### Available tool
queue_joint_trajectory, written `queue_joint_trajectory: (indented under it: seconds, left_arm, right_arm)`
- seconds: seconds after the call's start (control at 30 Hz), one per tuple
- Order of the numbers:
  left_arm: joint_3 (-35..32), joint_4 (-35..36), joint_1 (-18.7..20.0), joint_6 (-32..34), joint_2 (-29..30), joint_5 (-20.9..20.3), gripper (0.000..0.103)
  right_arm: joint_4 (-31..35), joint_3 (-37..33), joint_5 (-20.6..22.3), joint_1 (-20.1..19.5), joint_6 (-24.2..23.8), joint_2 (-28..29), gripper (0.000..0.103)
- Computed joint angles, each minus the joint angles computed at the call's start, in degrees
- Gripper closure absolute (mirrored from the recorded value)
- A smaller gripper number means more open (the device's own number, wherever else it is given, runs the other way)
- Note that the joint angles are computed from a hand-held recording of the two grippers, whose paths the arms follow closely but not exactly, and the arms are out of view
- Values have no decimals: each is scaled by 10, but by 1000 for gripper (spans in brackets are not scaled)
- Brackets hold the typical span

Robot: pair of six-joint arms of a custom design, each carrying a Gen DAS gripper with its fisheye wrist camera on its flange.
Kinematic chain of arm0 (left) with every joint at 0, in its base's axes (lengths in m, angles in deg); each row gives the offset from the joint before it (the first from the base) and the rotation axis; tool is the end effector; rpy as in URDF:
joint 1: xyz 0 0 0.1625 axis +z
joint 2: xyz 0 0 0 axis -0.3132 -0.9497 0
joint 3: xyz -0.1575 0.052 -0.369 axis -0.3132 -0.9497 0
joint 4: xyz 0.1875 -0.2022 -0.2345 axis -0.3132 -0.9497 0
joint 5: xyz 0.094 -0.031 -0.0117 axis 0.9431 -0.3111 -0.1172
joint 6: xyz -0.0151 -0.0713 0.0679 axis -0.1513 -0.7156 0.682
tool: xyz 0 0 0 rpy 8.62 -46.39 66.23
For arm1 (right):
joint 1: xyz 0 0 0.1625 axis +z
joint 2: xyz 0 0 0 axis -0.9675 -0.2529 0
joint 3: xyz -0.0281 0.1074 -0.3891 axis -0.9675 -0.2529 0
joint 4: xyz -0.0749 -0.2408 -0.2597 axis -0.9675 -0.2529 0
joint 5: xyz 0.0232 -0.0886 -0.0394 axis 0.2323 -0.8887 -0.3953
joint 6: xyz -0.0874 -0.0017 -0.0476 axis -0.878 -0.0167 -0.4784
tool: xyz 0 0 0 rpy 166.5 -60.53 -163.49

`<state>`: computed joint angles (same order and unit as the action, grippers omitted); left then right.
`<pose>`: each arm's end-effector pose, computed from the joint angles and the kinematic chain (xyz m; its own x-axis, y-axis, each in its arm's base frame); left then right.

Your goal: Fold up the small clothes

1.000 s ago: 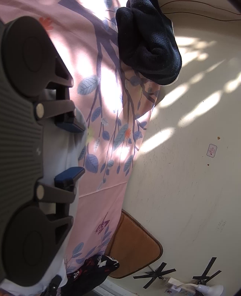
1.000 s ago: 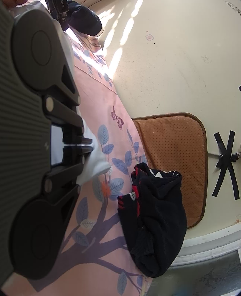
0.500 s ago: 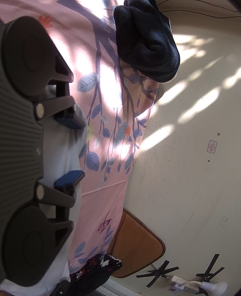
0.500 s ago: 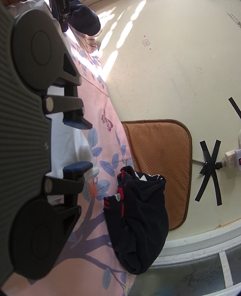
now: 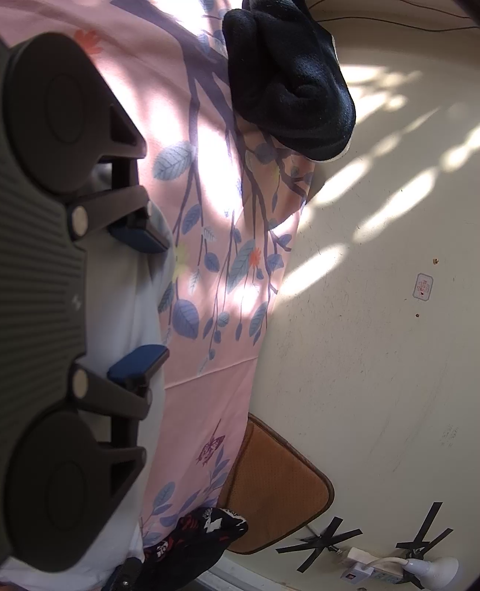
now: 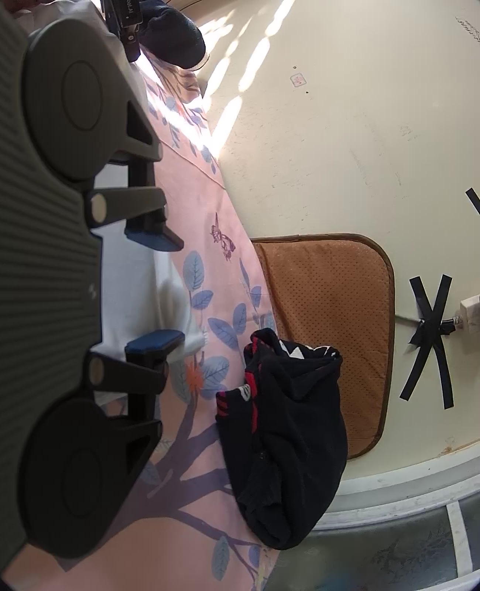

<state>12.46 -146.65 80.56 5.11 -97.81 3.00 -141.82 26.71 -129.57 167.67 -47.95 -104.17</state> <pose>-0.1234 -0.6852 0.1691 -0.8450 -0.2244 -0.4855 0.3343 0.4868 -0.8070 0.1470 -0.6851 0.1432 -0.8629 -0.1456 0.4839 -0.4940 0.4451 -0.7469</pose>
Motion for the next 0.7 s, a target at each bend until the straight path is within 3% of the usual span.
queue_joint_trajectory:
  seconds: [0.7]
  left_arm:
    - [-2,2,-1,2,2,1,41]
  right_arm:
    - [-17,4,6,-1,4,2,49]
